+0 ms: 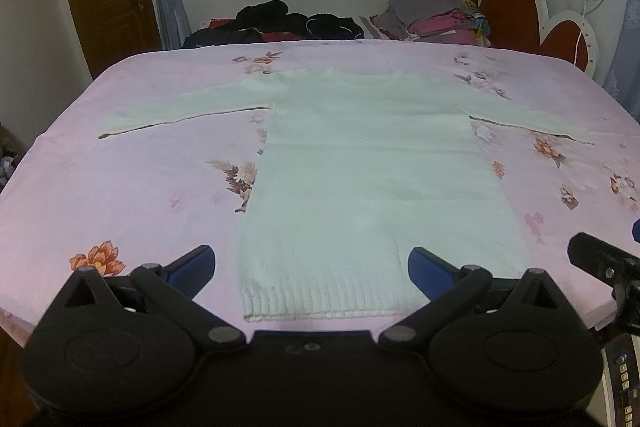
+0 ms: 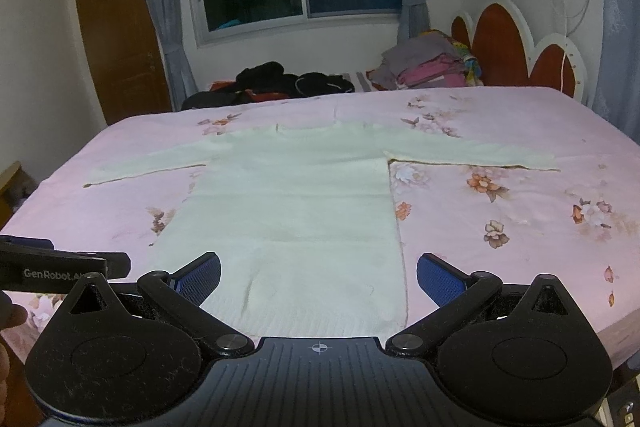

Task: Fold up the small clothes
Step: 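Move both tools toward the spread-out pale mint sweater, then grasp the ribbed sleeve cuff with the right tool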

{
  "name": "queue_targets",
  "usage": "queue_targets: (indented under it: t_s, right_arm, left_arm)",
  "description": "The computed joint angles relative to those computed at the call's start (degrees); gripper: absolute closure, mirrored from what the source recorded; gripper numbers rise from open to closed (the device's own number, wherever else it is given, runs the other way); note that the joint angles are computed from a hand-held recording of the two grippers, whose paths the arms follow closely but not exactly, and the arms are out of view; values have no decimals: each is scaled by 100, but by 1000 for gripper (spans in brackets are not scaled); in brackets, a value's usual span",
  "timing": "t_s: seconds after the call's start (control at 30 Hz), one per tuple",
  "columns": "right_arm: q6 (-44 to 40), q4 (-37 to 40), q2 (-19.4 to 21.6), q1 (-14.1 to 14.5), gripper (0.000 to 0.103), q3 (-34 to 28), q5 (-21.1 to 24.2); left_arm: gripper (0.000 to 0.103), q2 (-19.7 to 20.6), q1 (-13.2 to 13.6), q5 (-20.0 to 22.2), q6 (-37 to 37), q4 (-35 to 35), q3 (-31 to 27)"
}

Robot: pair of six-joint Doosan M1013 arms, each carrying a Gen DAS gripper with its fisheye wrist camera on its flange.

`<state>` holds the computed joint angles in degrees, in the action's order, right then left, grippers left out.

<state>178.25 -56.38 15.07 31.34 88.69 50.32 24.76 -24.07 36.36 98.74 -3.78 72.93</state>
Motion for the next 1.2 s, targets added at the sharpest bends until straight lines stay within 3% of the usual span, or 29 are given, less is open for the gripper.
queue_targets:
  t_s: [0.27,0.8,0.87,1.2]
  right_arm:
    - [-30,-64,175,-234,0,-84,77]
    - [-63,16,719,-781,0,-786,444]
    - [-23,40,755,-847,0,-833,411]
    - [172,141,730,-1324,0,-698,42]
  left_arm:
    - [0,449,5,193,0,191,-611]
    - [0,1724,138,1193,558,-348,-2613]
    - [0,1904,148,1447,541,-270,-2911]
    - [0,2510,51,1751,166,-27,-3838]
